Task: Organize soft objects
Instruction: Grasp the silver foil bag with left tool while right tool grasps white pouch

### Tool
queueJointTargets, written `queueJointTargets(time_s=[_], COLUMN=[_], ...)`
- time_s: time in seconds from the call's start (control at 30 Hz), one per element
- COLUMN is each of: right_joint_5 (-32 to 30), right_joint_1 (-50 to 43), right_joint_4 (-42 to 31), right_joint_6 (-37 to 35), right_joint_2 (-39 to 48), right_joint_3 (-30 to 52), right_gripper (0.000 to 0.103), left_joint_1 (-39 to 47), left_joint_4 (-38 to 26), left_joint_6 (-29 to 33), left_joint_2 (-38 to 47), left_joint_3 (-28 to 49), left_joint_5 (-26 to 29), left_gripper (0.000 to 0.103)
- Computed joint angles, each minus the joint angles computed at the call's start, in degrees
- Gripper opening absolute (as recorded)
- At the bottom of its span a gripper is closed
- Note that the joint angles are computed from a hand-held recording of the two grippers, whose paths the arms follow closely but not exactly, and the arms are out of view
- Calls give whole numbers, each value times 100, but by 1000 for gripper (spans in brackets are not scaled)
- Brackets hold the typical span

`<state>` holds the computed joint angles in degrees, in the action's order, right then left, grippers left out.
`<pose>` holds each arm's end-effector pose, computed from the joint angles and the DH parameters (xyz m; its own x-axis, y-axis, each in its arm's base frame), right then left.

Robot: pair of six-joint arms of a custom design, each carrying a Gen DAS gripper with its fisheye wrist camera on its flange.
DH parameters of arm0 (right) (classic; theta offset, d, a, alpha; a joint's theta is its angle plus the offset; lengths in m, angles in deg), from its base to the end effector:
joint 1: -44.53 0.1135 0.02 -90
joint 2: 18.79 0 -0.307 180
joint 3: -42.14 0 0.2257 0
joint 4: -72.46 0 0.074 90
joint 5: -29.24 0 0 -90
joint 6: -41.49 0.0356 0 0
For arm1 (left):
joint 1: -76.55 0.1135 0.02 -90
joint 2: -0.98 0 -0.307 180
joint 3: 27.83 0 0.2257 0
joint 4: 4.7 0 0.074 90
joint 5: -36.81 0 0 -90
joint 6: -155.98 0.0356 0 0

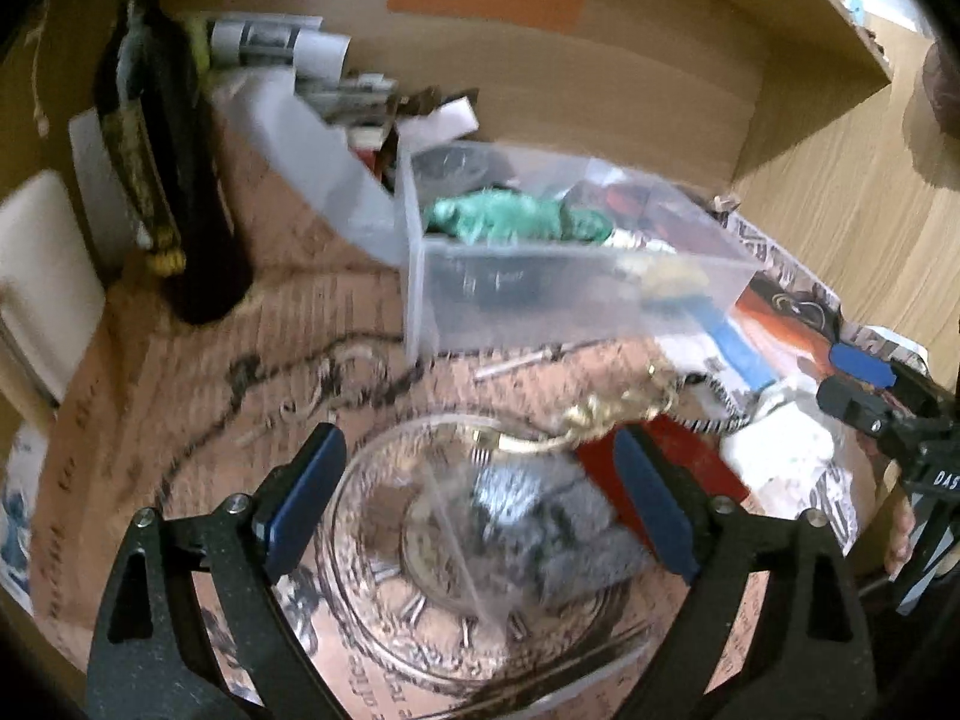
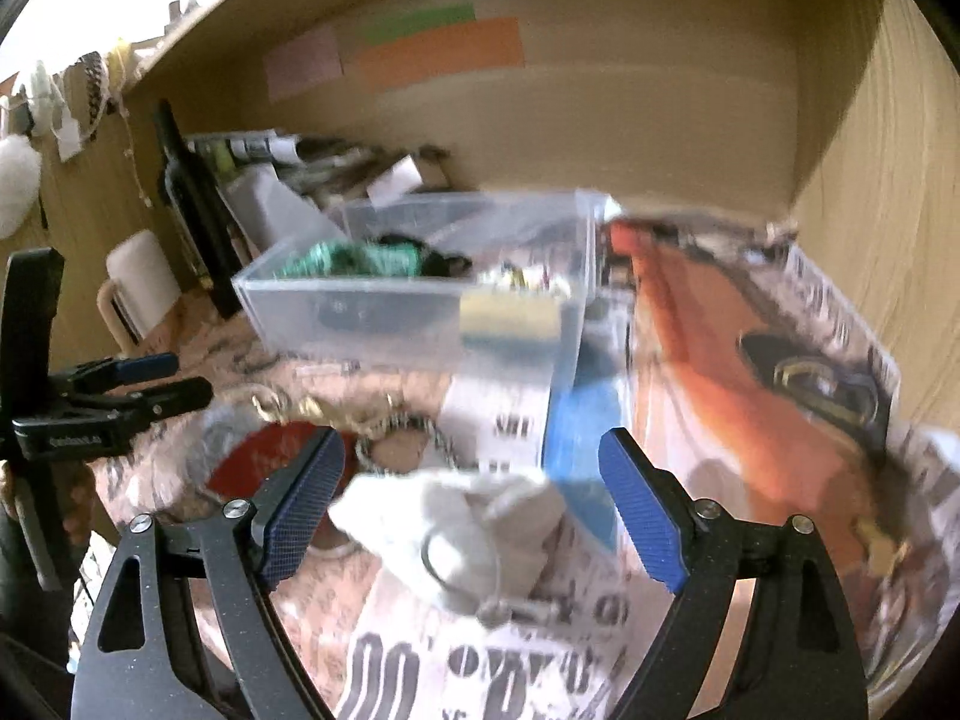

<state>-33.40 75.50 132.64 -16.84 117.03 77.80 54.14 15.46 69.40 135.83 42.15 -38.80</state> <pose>0.2496 0.1307 0.0374 -0.5503 0.2136 -0.8072 0.1573 0.9759 0.1510 0.3752 -0.1643 0.0505 -0.6175 0.3171 -0.7198 0.5704 0.8107 -0.1321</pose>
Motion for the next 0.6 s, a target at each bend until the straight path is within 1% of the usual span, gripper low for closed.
queueJointTargets(time_s=[0.1,0.27,0.33,0.4,0.43,0.47,0.53,0.6], right_joint_5=[-78,-95,-100,-134,-211,-292,-286,-270], right_joint_1=[48,65,76,66,43,15,13,37], right_joint_4=[22,131,190,296,339,351,386,471], right_joint_6=[160,294,307,295,291,291,311,288], right_joint_2=[237,547,653,735,776,802,845,866], right_joint_3=[59,139,168,168,164,190,203,189], right_gripper=[85,85,84,77,69,61,57,51], left_joint_1=[24,38,22,-28,-43,-53,-91,-128], left_joint_4=[92,-65,2,248,335,417,531,575], left_joint_6=[-32,-21,-35,-49,-70,-102,-103,-13], left_joint_2=[72,320,409,448,462,481,510,524], left_joint_3=[-127,-1,-2,-100,-133,-160,-188,-205], left_joint_5=[35,204,214,149,152,173,154,298], left_gripper=[92,92,92,91,90,86,79,60])
